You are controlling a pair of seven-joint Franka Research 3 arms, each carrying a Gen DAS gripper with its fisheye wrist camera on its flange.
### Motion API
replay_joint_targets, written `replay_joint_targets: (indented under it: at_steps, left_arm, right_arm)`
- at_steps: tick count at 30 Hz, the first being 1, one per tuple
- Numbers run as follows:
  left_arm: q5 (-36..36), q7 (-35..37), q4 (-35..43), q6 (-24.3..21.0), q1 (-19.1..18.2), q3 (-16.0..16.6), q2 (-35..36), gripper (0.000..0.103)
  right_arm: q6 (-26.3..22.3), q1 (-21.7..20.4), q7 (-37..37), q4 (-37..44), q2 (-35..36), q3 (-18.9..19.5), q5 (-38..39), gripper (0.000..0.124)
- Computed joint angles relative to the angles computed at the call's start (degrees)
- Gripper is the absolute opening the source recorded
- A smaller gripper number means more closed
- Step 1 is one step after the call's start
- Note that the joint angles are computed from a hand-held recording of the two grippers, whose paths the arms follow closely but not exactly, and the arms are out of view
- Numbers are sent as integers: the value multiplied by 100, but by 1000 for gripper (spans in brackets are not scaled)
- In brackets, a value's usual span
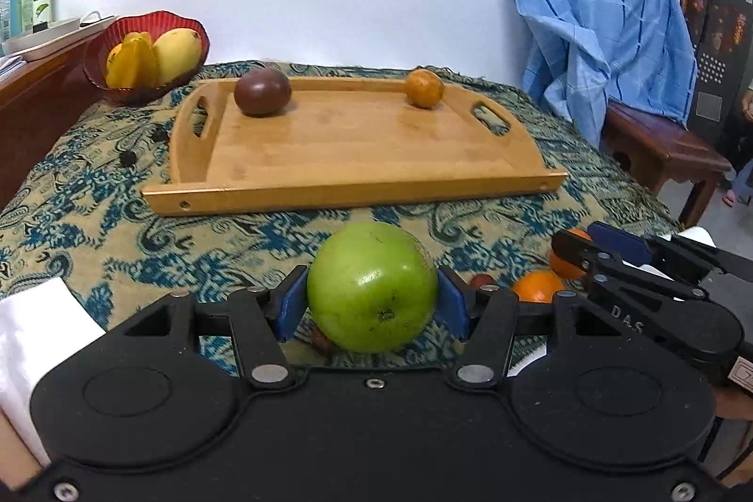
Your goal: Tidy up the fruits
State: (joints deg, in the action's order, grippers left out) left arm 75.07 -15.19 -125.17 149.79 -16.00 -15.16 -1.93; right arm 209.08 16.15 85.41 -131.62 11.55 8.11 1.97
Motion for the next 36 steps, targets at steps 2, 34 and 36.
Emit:
replay_joint_targets:
  at_steps: [2,34,36]
  left_arm:
    - [0,54,2,30,35,34,-15,55]
    - [131,806,1459,594,448,682,1007,55]
    - [-19,900,1579,625,476,753,1128,55]
  right_arm:
    - [24,-86,179,23,4,48,-126,36]
    - [-1250,-738,490,2745,1303,749,-296,35]
    - [-1483,-911,453,3098,1522,980,-262,35]
